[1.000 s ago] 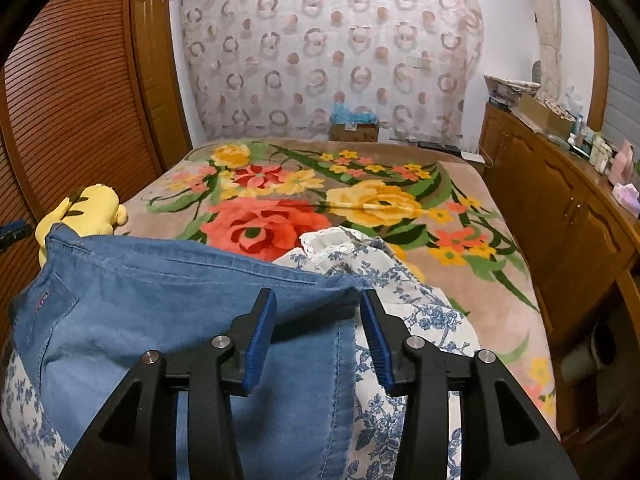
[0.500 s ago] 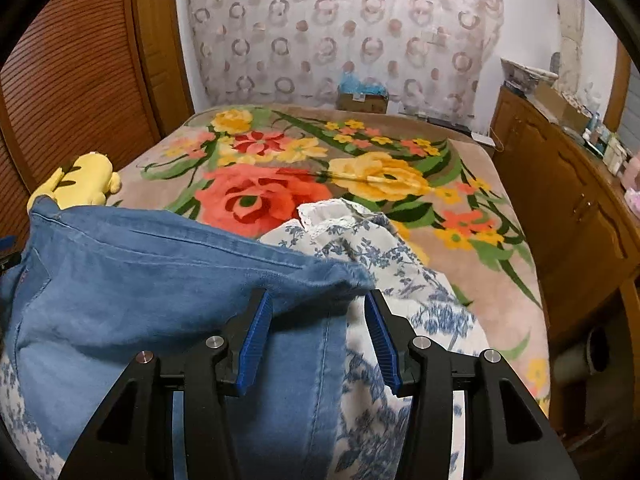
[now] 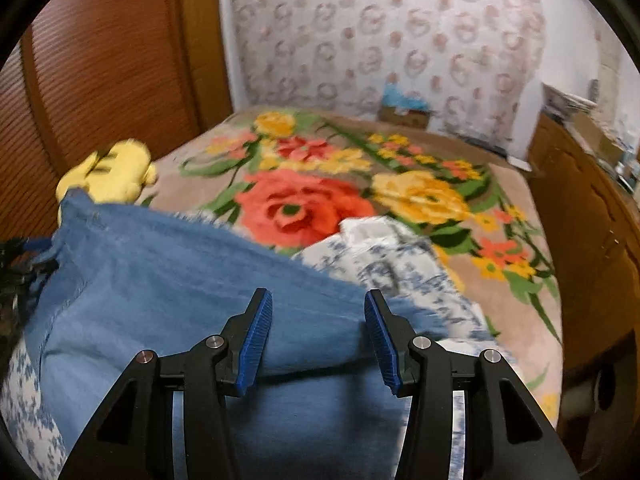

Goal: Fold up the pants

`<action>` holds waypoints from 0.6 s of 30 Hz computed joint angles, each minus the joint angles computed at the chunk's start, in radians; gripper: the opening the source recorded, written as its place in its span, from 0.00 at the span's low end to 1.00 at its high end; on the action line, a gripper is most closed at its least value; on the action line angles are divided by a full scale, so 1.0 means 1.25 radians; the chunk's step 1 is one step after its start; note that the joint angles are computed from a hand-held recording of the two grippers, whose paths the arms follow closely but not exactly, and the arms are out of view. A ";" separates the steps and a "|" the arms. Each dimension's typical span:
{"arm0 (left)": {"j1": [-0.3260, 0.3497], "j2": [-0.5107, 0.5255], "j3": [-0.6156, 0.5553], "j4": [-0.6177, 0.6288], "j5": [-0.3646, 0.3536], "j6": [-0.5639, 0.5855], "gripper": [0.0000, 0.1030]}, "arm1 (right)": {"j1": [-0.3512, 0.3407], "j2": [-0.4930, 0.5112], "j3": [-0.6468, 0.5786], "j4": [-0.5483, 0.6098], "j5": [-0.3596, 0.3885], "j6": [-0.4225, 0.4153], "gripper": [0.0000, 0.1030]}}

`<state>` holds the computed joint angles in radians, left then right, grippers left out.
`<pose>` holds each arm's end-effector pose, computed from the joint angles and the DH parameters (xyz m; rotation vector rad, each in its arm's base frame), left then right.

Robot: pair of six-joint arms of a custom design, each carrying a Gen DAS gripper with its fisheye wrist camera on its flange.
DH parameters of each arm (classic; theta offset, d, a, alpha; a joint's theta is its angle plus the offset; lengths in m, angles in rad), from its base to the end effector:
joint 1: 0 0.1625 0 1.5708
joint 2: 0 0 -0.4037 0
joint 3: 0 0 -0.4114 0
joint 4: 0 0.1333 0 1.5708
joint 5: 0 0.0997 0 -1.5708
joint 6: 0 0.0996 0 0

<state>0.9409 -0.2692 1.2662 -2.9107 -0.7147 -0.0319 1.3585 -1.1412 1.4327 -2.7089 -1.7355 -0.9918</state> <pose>-0.2605 -0.7114 -0.1036 0.5120 2.2880 -0.7292 -0.0335 -0.7107 0.4209 0.8361 -2.2724 0.7854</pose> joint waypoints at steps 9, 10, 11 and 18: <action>0.006 0.009 0.001 -0.022 -0.005 0.016 0.73 | 0.002 0.050 -0.074 0.110 -0.072 -0.019 0.40; 0.006 0.009 0.002 -0.024 -0.004 0.018 0.73 | 0.002 0.052 -0.074 0.110 -0.076 -0.025 0.35; 0.006 0.010 0.001 -0.025 -0.004 0.020 0.73 | 0.008 0.057 -0.083 0.109 -0.085 -0.029 0.28; 0.006 0.011 0.001 -0.029 -0.005 0.022 0.71 | 0.021 0.036 -0.053 0.036 -0.045 -0.056 0.03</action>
